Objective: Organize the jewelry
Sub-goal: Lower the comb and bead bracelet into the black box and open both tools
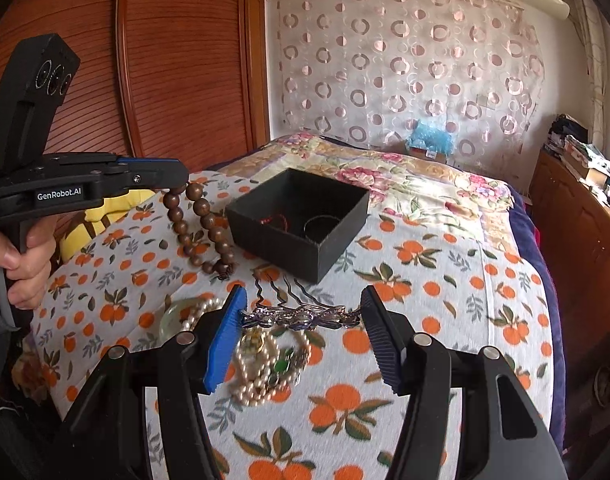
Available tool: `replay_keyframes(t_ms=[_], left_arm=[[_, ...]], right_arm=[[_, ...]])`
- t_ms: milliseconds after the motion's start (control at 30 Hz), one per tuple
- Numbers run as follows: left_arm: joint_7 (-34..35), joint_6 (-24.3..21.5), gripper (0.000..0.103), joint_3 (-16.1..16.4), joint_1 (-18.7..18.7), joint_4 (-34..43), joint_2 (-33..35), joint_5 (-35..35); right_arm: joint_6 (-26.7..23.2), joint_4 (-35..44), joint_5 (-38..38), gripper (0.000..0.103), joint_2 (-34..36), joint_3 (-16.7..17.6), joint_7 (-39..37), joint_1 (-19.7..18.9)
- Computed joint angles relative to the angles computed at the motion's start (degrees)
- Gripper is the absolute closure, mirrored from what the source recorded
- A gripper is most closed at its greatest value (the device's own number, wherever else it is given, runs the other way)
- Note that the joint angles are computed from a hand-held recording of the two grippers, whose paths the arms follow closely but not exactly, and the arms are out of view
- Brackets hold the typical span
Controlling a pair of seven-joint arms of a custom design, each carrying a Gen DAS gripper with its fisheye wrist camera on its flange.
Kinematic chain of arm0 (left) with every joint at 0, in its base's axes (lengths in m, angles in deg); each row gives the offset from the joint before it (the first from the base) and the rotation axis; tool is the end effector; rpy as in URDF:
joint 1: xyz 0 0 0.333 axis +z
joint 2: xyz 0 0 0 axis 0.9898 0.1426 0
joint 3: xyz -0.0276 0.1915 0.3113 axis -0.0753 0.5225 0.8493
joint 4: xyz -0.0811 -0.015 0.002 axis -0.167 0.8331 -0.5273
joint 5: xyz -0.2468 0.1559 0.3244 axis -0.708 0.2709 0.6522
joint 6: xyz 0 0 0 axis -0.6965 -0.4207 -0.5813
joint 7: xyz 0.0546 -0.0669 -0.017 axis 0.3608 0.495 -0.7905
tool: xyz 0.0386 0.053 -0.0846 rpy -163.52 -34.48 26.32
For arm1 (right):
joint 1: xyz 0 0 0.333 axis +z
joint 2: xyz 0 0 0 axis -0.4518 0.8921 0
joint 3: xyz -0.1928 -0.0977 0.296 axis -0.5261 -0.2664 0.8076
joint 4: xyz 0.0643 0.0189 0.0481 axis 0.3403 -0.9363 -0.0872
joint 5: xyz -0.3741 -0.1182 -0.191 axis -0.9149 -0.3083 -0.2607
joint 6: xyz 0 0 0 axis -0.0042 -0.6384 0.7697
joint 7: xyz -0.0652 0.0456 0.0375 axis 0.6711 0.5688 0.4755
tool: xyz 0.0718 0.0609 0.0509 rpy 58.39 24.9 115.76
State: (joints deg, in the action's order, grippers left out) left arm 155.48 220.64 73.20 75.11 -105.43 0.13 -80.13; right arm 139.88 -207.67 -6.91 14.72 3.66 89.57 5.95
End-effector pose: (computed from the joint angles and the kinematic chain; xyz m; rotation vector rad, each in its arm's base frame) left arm 0.4057 -0.1793 0.5816 -1.5796 1.7939 -0.9974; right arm 0.4564 0.1893 0.5549 -2.0286 0.9118 -0.4042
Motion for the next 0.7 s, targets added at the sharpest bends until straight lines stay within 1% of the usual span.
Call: replay_keyframes(t_ms=[100,200,333,533,600,700], left_arm=[[0.15,0.75,0.092,0.27,0.47,1.45,0.88,0.16],[0.56,1.01,0.092,0.35,1.07,3.20,1.87,0.52],[0.58,1.14,0.092,-0.91,3.68,6.15,3.86,2.43],[0.98,1.23,0.092,0.02,4.91,9.26,6.89,3.47],[0.93,1.37,0.092,0.17,5.57,9.97,7.85,3.80],[1.21,1.17,0.092,0.88,5.94,11.30,9.69,3.91]], right_arm=[[-0.71,2.13,1.72,0.042,1.66,-0.77,-1.23,0.50],[-1.37,5.02,3.54,0.042,4.01,-0.48,-3.02,-0.02],[-2.50,9.26,6.91,0.042,7.61,0.57,-5.87,-1.52],[-5.39,15.69,10.07,0.042,12.80,3.43,-8.52,-5.00],[-5.23,17.40,10.07,0.042,14.47,4.94,-9.17,-6.15],[-5.04,20.24,7.58,0.042,18.12,7.30,-8.58,-7.91]])
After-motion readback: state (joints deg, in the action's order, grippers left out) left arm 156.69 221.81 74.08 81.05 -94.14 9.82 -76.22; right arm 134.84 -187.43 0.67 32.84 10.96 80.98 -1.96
